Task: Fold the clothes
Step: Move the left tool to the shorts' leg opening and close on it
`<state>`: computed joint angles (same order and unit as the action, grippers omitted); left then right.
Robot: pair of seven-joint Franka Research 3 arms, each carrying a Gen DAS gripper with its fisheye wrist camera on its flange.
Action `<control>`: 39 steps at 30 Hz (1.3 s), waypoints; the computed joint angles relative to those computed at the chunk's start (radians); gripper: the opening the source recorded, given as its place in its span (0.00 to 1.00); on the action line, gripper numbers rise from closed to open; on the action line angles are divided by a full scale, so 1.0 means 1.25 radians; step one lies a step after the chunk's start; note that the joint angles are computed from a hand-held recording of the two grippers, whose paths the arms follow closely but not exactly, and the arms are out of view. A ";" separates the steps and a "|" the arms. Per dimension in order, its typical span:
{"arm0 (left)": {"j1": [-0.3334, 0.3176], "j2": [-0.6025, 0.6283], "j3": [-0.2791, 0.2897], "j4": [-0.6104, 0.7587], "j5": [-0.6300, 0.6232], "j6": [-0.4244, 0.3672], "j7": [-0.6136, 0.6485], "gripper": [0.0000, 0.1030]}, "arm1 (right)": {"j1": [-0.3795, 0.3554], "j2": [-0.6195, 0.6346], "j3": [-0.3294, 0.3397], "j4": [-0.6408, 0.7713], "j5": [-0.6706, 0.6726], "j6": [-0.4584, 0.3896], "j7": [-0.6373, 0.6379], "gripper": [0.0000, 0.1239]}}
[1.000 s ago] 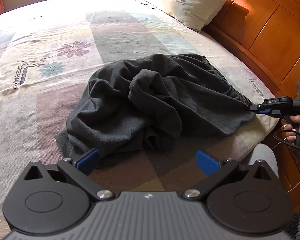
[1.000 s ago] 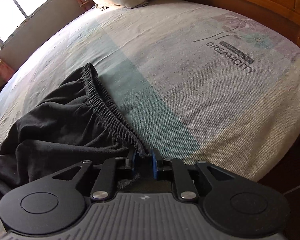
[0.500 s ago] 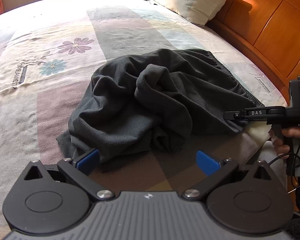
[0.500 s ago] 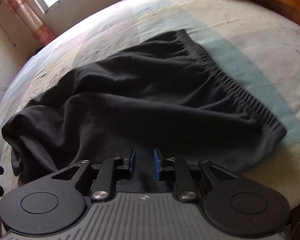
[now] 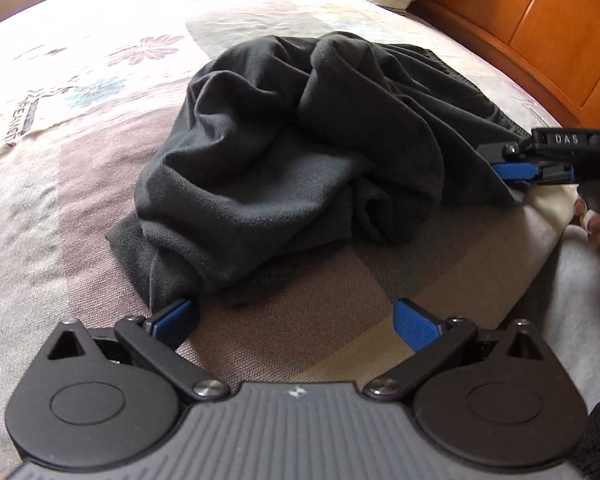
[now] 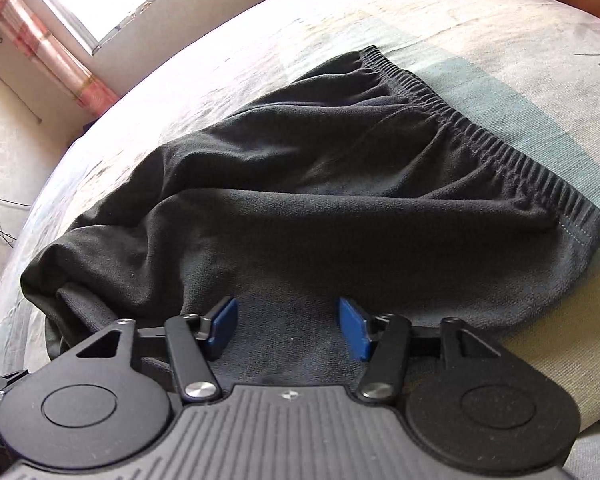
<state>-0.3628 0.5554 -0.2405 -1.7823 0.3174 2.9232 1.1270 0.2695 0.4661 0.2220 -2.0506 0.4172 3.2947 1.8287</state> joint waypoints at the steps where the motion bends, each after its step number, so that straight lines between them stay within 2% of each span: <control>1: -0.013 -0.004 0.018 -0.013 0.018 0.024 -0.007 0.99 | -0.020 0.005 0.022 0.005 -0.005 0.002 -0.004 0.63; 3: -0.050 -0.011 0.068 -0.038 0.067 0.074 -0.031 0.99 | -0.056 0.016 0.065 0.012 -0.018 0.008 -0.014 0.74; 4: -0.070 -0.014 0.089 -0.037 0.089 0.068 -0.039 0.99 | -0.057 0.019 0.068 0.014 -0.022 0.010 -0.015 0.79; 6: -0.101 -0.018 0.114 -0.021 0.130 0.017 -0.049 0.99 | -0.018 0.021 0.032 0.021 -0.022 0.008 -0.016 0.81; 9: -0.082 -0.018 0.077 0.017 0.121 -0.076 -0.042 0.99 | 0.003 0.025 0.015 0.024 -0.020 0.018 -0.014 0.83; 11: -0.090 -0.029 0.088 0.022 0.143 -0.082 -0.071 0.99 | -0.032 0.030 0.052 0.018 -0.025 0.038 -0.009 0.83; 14: -0.116 -0.048 0.124 0.024 0.215 -0.044 -0.135 0.99 | -0.109 0.041 0.128 0.002 -0.055 0.078 0.013 0.83; 16: -0.126 -0.050 0.142 0.035 0.256 -0.021 -0.177 0.99 | -0.135 0.045 0.150 -0.007 -0.082 0.094 0.035 0.83; 18: -0.135 -0.034 0.155 0.070 0.288 -0.031 -0.204 0.99 | -0.128 0.042 0.141 -0.011 -0.099 0.098 0.053 0.83; 20: -0.152 -0.012 0.171 0.107 0.316 -0.073 -0.242 0.99 | -0.116 0.039 0.126 -0.013 -0.110 0.099 0.065 0.83; 23: -0.147 0.019 0.165 0.149 0.324 -0.132 -0.279 0.99 | -0.096 0.033 0.104 -0.018 -0.120 0.099 0.077 0.83; 26: -0.115 0.043 0.125 0.174 0.287 -0.144 -0.267 0.99 | -0.095 0.034 0.102 -0.023 -0.134 0.110 0.089 0.83; 27: -0.116 0.047 0.126 0.179 0.291 -0.147 -0.261 0.99 | -0.095 0.035 0.101 -0.023 -0.138 0.112 0.094 0.83; 30: -0.155 0.051 0.171 0.198 0.357 -0.206 -0.289 1.00 | -0.087 0.035 0.091 -0.022 -0.143 0.111 0.106 0.83; 33: -0.164 0.033 0.201 0.186 0.423 -0.247 -0.356 1.00 | -0.081 0.032 0.084 -0.024 -0.149 0.110 0.110 0.83; 37: -0.167 0.018 0.217 0.192 0.507 -0.354 -0.407 0.99 | -0.064 0.030 0.067 -0.022 -0.147 0.106 0.110 0.83; 39: -0.153 0.013 0.207 0.195 0.520 -0.391 -0.408 0.99 | -0.050 0.029 0.054 -0.019 -0.140 0.101 0.106 0.83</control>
<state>-0.5539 0.5718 0.0185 -1.5387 0.9679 2.4349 0.6165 0.2069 0.5026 0.2894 -2.0744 0.2422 3.4205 1.9616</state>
